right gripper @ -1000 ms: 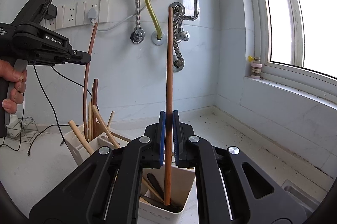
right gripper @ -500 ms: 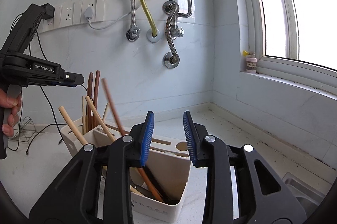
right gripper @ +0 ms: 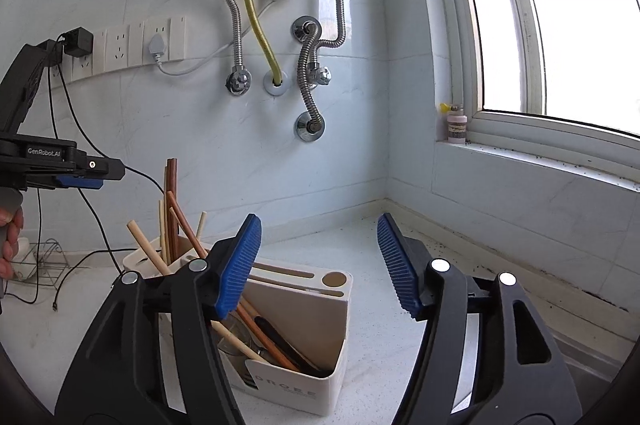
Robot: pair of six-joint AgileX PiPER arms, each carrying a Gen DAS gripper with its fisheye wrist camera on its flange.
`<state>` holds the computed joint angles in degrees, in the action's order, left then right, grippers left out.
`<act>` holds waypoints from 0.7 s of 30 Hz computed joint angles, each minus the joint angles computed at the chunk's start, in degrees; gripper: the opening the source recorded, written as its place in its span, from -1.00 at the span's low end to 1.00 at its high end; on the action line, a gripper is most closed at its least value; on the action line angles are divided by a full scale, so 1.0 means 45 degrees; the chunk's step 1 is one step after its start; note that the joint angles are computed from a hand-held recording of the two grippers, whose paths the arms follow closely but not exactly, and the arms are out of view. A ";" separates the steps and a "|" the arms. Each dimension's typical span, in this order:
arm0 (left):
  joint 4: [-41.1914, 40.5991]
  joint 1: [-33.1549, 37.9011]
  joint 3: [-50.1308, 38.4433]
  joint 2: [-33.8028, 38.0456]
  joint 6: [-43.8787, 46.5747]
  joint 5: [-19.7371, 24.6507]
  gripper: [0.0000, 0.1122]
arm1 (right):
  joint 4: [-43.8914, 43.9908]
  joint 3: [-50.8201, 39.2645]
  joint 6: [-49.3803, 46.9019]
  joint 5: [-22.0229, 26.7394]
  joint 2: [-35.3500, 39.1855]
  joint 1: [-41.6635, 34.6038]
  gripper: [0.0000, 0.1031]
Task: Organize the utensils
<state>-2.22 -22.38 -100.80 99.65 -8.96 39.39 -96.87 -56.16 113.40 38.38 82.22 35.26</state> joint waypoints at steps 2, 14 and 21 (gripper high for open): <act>0.0391 0.0098 0.0692 -0.0513 -0.0417 -0.0382 0.37 | 0.0234 0.0033 -0.0030 0.0052 -0.0229 0.0045 0.29; -0.0693 0.1177 0.3768 -0.3341 0.1612 -0.1556 0.74 | 0.5432 -0.0570 -0.4916 -0.2196 -0.2304 -0.0985 0.83; -0.2868 0.1947 0.5030 -0.4693 0.4430 -0.1291 0.74 | 0.7137 -0.0835 -0.7097 -0.0440 -0.3444 0.0414 0.83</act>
<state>-15.13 -13.62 -78.17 78.53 10.98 33.58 -64.75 -59.92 81.47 36.40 66.73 37.12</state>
